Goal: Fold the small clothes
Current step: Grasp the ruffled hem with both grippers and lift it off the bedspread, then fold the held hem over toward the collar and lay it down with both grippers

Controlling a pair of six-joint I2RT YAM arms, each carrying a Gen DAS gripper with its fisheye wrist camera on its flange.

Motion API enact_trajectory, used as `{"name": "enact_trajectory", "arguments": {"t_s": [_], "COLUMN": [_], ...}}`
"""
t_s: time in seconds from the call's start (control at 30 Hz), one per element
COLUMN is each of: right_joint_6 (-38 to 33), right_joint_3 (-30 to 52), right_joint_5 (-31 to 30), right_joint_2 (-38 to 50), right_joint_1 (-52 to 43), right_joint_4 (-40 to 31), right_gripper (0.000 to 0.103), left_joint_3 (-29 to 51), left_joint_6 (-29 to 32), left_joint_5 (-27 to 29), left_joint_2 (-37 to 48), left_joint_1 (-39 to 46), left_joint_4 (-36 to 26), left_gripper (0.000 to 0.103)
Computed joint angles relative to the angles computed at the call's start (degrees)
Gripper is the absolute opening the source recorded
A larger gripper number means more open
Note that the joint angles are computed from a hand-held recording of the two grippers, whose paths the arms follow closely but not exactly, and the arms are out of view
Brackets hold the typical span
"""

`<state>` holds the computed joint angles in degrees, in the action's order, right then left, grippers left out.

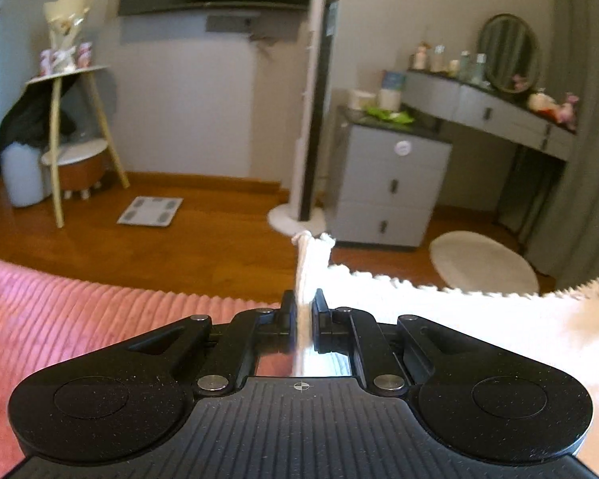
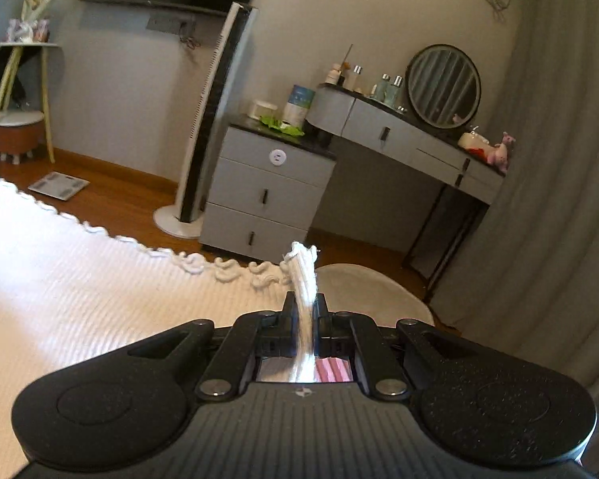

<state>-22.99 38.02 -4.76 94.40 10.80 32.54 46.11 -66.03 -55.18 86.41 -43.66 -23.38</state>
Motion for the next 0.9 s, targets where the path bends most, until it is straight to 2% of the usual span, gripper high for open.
{"name": "enact_trajectory", "arguments": {"t_s": [0.03, 0.1, 0.13, 0.17, 0.23, 0.3, 0.33, 0.37, 0.4, 0.43, 0.5, 0.57, 0.63, 0.67, 0.77, 0.83, 0.9], "right_joint_6": [-0.1, -0.8, -0.9, -0.6, 2.7, 8.7, 12.0, 13.4, 13.3, 11.5, 6.6, 1.2, -3.3, -5.2, -6.7, -3.5, 1.4], "right_joint_3": [0.8, 2.3, 3.9, 5.8, 4.8, 1.3, -1.2, -3.5, -6.4, -9.1, -13.8, -15.2, -16.7, -16.4, -13.4, -12.6, -12.1], "right_joint_5": [1.1, 3.3, 3.9, 4.1, 2.0, -6.9, -13.6, -19.9, -25.7, -29.7, -36.8, -41.9, -45.9, -46.9, -50.6, -50.4, -49.9], "right_joint_2": [1.9, 5.8, 7.4, 8.2, 6.1, -0.5, -4.4, -7.9, -11.6, -15.0, -20.6, -22.3, -21.9, -20.6, -14.1, -11.6, -9.7], "right_joint_1": [0.4, 1.0, 1.2, 1.0, -0.8, -5.9, -9.9, -13.8, -18.3, -22.0, -29.9, -37.6, -43.6, -45.2, -46.7, -45.7, -44.1], "right_joint_4": [0.8, 1.9, -0.3, -4.1, -5.7, -8.8, -10.7, -12.8, -15.4, -18.6, -25.7, -34.8, -39.2, -41.4, -46.2, -44.9, -42.9], "right_gripper": [0.006, 0.007, 0.007, 0.007, 0.007, 0.013, 0.015, 0.020, 0.023, 0.024, 0.038, 0.047, 0.049, 0.049, 0.049, 0.048, 0.035], "left_joint_3": [-0.7, 0.5, 1.3, 3.8, 7.8, 3.3, -0.2, -3.2, -5.4, -7.0, -8.1, -7.8, -6.6, -6.7, -8.8, -11.5, -11.8], "left_joint_6": [0.9, -0.1, -0.1, -0.4, -2.4, -4.8, -8.3, -12.1, -15.6, -20.5, -29.2, -38.6, -46.4, -48.4, -50.1, -45.7, -44.2], "left_joint_5": [0.4, 1.1, 2.4, 5.1, 9.1, 8.5, 8.0, 7.6, 7.7, 7.2, 5.8, 4.5, 4.3, 4.4, 4.9, 6.4, 8.2], "left_joint_2": [0.7, 4.0, 5.9, 9.1, 13.6, 9.3, 4.9, 0.8, -2.7, -5.7, -7.7, -7.4, -4.9, -4.3, -4.4, -6.3, -5.5], "left_joint_1": [1.0, 2.4, 3.2, 4.7, 5.8, 3.8, 1.5, -1.0, -3.5, -7.6, -14.8, -23.2, -29.6, -31.8, -35.2, -34.0, -32.8], "left_joint_4": [2.1, 0.5, -0.5, -4.1, -12.2, -9.9, -9.0, -8.9, -9.2, -10.9, -14.0, -17.5, -20.3, -20.2, -16.5, -10.4, -7.9], "left_gripper": [0.010, 0.010, 0.015, 0.015, 0.016, 0.019, 0.027, 0.040, 0.044, 0.045, 0.050, 0.055, 0.058, 0.061, 0.061, 0.061, 0.061]}}
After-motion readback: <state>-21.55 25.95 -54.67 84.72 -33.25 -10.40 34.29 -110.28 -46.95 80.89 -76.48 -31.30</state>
